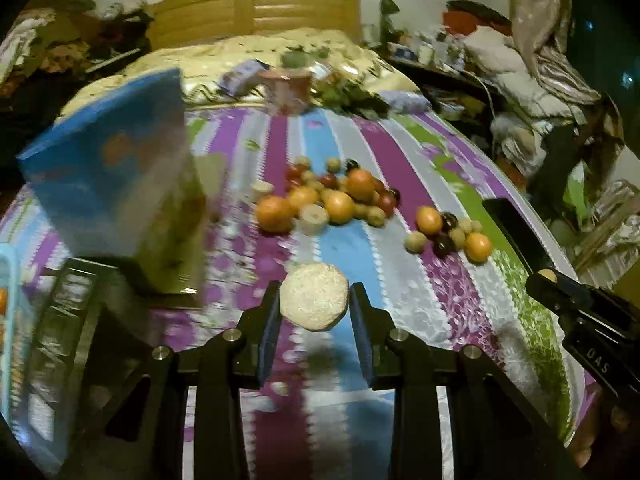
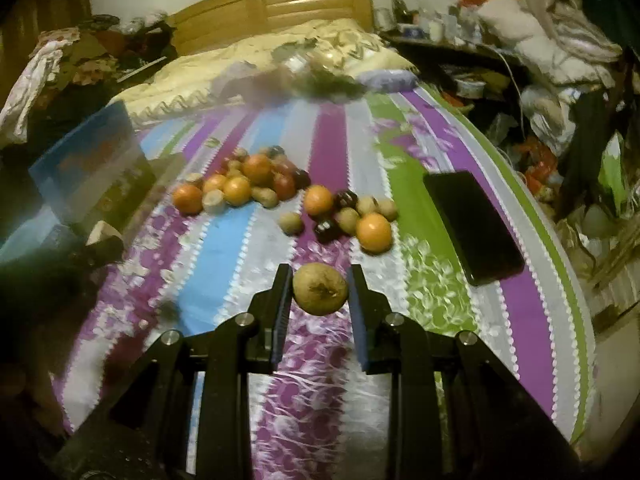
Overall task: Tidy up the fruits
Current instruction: 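Carry the white piece and kiwi in both tools over the blue basket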
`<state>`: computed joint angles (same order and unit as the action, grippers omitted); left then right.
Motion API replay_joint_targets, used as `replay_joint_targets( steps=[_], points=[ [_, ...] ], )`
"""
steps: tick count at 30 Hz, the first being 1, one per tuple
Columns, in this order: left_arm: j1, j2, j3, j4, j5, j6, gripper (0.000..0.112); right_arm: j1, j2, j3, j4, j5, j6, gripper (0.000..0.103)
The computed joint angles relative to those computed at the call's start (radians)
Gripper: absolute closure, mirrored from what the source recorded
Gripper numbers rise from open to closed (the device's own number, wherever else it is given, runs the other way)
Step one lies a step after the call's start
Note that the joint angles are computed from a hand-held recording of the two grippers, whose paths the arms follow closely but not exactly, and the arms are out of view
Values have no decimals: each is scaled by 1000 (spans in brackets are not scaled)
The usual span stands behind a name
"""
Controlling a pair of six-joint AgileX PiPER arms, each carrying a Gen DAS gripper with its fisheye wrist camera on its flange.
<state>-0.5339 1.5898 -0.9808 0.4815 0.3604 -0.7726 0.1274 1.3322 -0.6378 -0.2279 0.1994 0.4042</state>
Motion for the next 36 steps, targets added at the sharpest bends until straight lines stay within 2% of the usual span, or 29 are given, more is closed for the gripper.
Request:
replay_joint_targets(
  steps=[5,10,20,27,31,36],
  points=[
    [115,-109,17,-83,54,125,78,104,-7,-82,-112,80,142,75],
    [295,-221,42,-230,89,321,78,239,25,-189,-188,153,261,75],
    [754,-357,64,-662,178,877,78,505,194,-497,-169,264,287,75],
    [1107,-325,-7,-907,297,1218,78,620,354,-782,-55,366,154,75],
    [1268,-277,-65,-968,375,1330,78,671,462,-961,43,441,65,75],
    [1400,-211,-132,-987,446,1404,78,724,615,-1211,110,561,-2,75]
  ],
)
